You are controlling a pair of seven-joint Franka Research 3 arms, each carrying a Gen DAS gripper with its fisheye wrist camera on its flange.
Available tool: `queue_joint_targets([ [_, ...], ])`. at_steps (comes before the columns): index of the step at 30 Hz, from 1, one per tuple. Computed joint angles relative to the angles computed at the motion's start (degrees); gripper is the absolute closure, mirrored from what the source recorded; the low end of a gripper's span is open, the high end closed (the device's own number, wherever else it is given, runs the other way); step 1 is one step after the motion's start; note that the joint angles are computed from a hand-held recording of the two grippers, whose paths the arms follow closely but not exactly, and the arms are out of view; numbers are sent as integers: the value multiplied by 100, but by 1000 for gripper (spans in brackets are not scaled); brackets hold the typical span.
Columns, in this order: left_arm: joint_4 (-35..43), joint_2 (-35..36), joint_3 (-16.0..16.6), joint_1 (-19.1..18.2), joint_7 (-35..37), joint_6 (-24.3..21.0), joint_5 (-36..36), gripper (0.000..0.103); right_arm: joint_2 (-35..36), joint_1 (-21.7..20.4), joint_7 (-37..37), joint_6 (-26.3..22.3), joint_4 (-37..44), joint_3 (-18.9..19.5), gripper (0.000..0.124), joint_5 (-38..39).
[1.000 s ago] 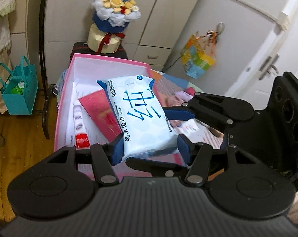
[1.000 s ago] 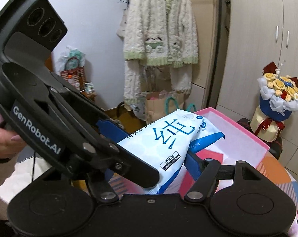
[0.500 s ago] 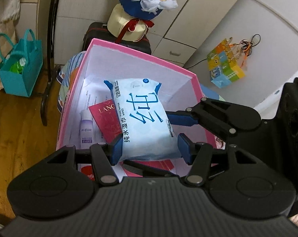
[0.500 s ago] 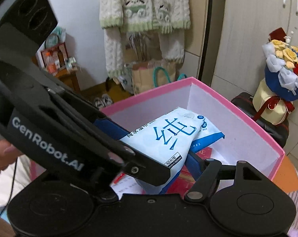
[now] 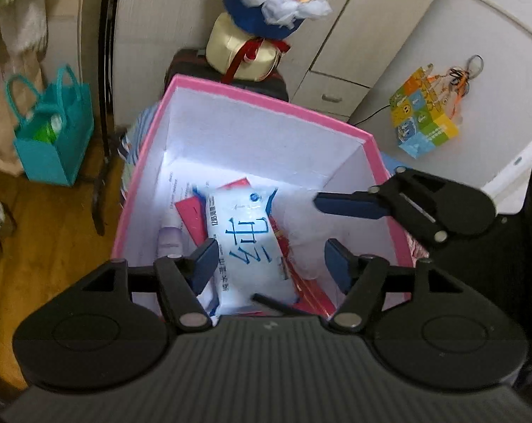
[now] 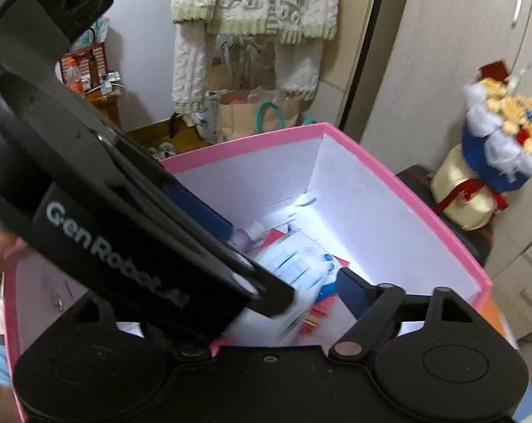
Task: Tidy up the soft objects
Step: 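Lower the wet-wipes pack into the box and open the left gripper, then move both tools back toward the remaining items on the table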
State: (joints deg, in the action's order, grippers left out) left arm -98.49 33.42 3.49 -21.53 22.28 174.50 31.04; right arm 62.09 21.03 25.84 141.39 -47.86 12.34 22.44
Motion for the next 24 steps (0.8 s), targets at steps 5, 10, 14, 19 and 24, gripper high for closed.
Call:
queue_joint_targets([
  [5,-464,-475,1406,-1298,-1152,108,1219,25,-977,-237,-230,846,-1615,121,38,247],
  [10,-781,-928,1640,-1655,-1813,-35,2158,23,-1685,-503,-503,1406,-2737,329,38,562],
  [14,-1043,-1301,1713,-1899,-2453,-310,2991,22,-2188,-722,-764,1738,-3477,510,38,894],
  [19,-1342,-1770,1458,-1936,-2765,-622,3694,21,-2722,-889,-973,1942,-4171,606,38,1281],
  [24,-1588,-2166,1052,-1925,-2896,-1102,4176,17,-3271,-1163,-1545,2227,-4904,841,38,1853],
])
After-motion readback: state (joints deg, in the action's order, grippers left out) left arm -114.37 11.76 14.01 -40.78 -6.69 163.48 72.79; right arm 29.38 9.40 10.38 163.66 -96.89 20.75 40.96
